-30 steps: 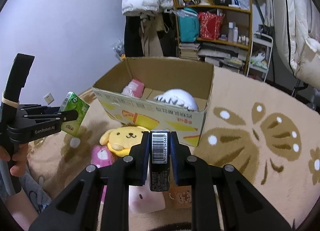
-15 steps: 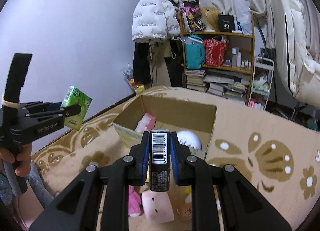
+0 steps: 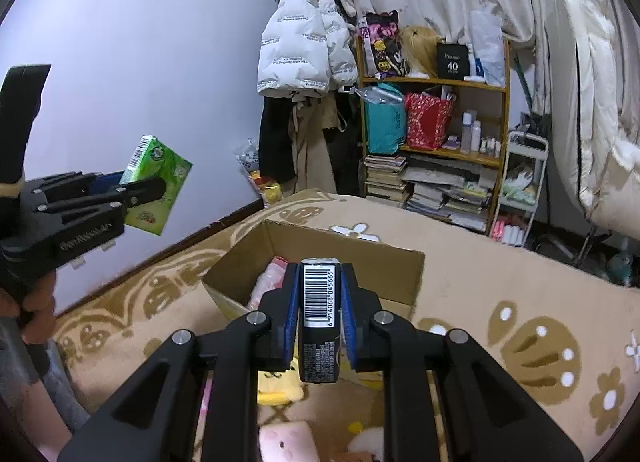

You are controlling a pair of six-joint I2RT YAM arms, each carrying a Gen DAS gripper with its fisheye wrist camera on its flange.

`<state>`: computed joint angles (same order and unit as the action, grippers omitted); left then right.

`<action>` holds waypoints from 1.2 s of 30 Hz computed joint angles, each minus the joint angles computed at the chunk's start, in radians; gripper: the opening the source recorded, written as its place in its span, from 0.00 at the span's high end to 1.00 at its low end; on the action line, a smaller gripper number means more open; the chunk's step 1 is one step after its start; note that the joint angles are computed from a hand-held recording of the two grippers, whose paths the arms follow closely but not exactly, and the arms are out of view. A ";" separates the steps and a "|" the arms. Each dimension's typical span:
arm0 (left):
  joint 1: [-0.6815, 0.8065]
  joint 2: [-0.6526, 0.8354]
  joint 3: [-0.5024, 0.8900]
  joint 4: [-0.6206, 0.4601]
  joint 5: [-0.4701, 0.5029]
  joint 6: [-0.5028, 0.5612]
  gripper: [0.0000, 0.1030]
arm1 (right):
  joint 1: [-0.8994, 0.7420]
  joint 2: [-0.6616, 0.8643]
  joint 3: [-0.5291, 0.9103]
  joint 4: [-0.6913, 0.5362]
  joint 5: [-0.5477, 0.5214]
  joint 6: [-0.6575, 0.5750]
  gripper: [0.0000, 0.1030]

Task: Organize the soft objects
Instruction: 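Lift both packs over the box and lower them inside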

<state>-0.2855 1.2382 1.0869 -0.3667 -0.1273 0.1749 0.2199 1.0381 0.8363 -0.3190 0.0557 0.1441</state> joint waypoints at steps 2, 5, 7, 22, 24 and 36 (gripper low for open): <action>-0.006 0.035 0.015 0.023 0.004 -0.002 0.74 | -0.017 0.032 0.012 0.021 -0.023 -0.017 0.81; -0.011 0.077 0.023 0.052 0.006 -0.004 0.74 | -0.021 0.071 0.023 0.048 -0.024 -0.036 0.81; -0.013 0.113 0.028 0.075 0.001 -0.001 0.74 | -0.037 0.104 0.032 0.072 -0.048 -0.039 0.81; 0.023 0.357 0.121 0.090 0.083 -0.036 0.74 | -0.108 0.320 0.044 0.216 -0.106 -0.055 0.81; 0.023 0.378 0.135 0.081 0.097 -0.039 0.72 | -0.115 0.340 0.052 0.212 -0.102 -0.055 0.80; 0.005 0.407 0.160 0.018 0.089 -0.055 0.40 | -0.136 0.344 0.053 0.184 -0.118 -0.028 0.44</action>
<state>-0.2802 1.6456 1.2470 -0.3491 -0.0382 0.1198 0.0841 1.3823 0.8896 -0.1348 -0.0627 0.1160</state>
